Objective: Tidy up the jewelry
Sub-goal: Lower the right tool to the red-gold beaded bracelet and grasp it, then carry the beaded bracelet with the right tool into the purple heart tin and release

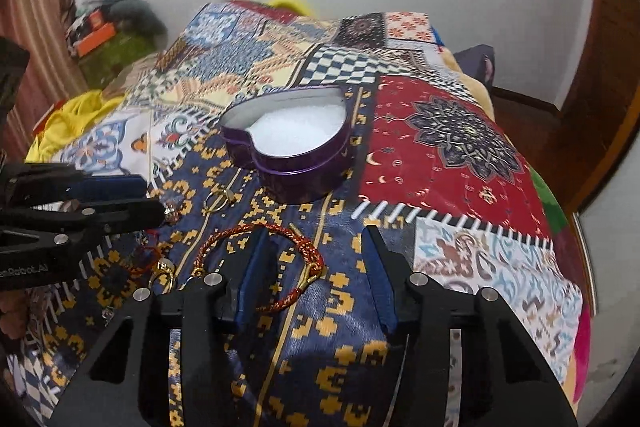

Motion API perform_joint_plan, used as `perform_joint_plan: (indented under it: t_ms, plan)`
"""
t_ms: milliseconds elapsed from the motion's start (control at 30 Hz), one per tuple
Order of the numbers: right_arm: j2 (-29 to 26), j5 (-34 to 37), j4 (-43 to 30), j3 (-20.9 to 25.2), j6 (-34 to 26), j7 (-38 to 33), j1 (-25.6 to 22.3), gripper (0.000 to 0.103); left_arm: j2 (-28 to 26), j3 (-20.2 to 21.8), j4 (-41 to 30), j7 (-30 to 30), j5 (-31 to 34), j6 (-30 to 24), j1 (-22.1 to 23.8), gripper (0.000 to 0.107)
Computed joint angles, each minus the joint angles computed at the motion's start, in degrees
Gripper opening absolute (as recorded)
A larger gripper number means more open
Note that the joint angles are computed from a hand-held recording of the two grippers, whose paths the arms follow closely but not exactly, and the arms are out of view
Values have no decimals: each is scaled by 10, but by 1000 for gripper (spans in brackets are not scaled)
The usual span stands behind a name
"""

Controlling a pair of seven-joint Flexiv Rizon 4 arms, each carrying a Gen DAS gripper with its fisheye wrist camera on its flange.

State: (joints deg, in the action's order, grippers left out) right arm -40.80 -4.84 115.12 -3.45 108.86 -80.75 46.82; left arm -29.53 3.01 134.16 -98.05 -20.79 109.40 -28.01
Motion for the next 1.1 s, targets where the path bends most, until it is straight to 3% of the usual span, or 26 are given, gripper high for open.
perform_joint_plan:
  t_ms: [67, 167, 267, 333, 467, 600, 700, 933, 1100]
  plan:
    - [-2, -2, 1, -10, -3, -7, 9, 44, -4, -11, -3, 0, 9, -6, 14, 28]
    - [-5, 1, 2, -32, -3, -20, 31, 42, -9, 6, -8, 7, 5, -6, -4, 26]
    - [-6, 0, 4, -23, 2, -28, 24, 27, -11, 0, -10, 9, 10, -5, 3, 14]
    - [-6, -3, 1, -9, 2, -28, 11, 8, -10, 3, -9, 9, 10, 0, -1, 14]
    - [-4, -15, -3, 33, 2, -16, -29, 8, -6, 12, -4, 13, 0, 11, -17, 14]
    - [1, -18, 1, 44, 7, -5, -40, 7, 3, 13, 4, 18, -13, 20, -25, 14]
    - [10, -16, 9, 43, 14, -3, -38, 7, 13, 13, 10, 20, -21, 27, -28, 14]
    - [29, 7, 18, 25, 34, -11, -17, 7, 32, 44, 22, 57, -94, 53, -85, 14]
    - [41, 29, 17, 16, 49, -18, -5, 7, 44, 34, 26, 87, -139, 77, -88, 14]
